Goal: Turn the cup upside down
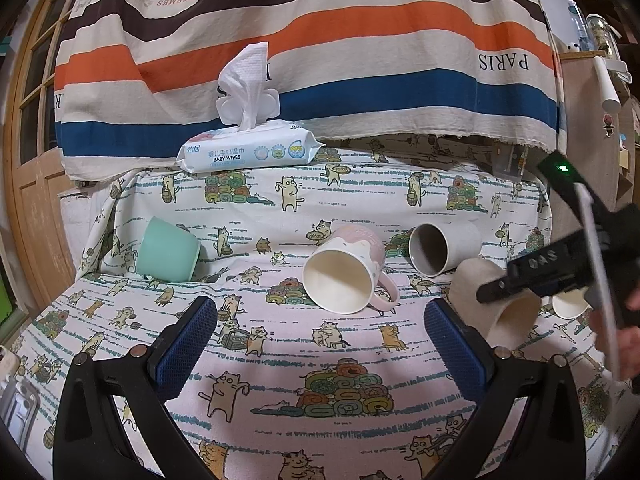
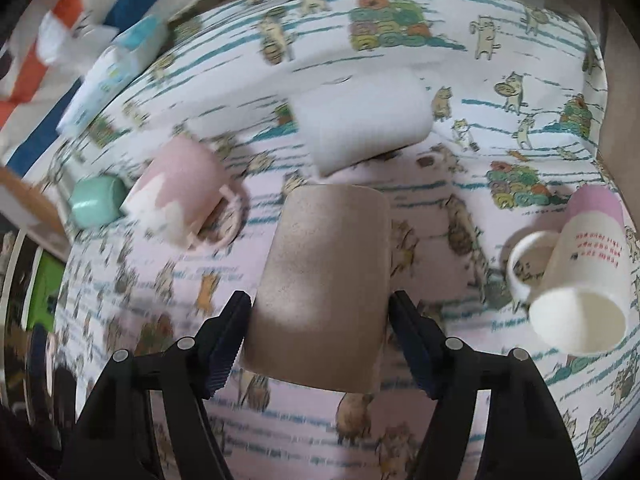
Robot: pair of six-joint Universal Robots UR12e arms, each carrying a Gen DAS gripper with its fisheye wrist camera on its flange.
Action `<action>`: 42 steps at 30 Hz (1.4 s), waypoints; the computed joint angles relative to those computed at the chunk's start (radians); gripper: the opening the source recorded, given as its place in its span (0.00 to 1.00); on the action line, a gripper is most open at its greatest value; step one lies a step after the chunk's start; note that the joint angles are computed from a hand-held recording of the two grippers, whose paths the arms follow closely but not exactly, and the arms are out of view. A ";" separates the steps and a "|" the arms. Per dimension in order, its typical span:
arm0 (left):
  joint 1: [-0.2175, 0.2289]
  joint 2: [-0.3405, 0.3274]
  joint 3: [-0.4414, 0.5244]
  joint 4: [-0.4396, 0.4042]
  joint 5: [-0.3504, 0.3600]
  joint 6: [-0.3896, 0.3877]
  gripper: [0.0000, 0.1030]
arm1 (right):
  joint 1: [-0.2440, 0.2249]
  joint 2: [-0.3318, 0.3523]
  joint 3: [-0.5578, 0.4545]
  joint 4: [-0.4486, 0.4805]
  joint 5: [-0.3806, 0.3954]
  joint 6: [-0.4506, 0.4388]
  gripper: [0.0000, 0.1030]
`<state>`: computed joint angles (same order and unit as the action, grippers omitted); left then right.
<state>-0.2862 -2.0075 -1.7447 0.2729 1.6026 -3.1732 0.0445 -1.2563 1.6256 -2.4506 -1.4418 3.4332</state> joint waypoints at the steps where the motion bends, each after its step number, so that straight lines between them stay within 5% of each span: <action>1: 0.000 0.000 0.000 0.000 0.000 0.000 1.00 | 0.000 -0.008 0.010 -0.003 0.017 -0.012 0.70; 17: 0.001 0.001 -0.002 -0.001 0.000 -0.001 1.00 | 0.020 -0.076 0.103 -0.056 0.131 -0.044 0.70; 21: 0.001 0.001 -0.001 -0.001 0.000 -0.001 1.00 | 0.031 -0.082 0.118 -0.106 0.075 -0.057 0.79; 32: 0.002 0.002 -0.003 -0.002 -0.001 -0.001 1.00 | 0.044 -0.100 0.255 -0.573 -0.219 -0.182 0.94; 37: 0.003 0.003 -0.007 0.000 -0.002 -0.001 1.00 | 0.036 -0.085 0.327 -0.850 -0.274 -0.258 0.99; 42: 0.004 0.004 -0.007 -0.001 -0.002 -0.001 1.00 | 0.035 -0.081 0.357 -0.991 -0.303 -0.286 0.99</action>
<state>-0.2826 -2.0038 -1.7522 0.2724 1.6008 -3.1746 0.0799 -1.3370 1.9830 -3.4418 -1.7451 3.1468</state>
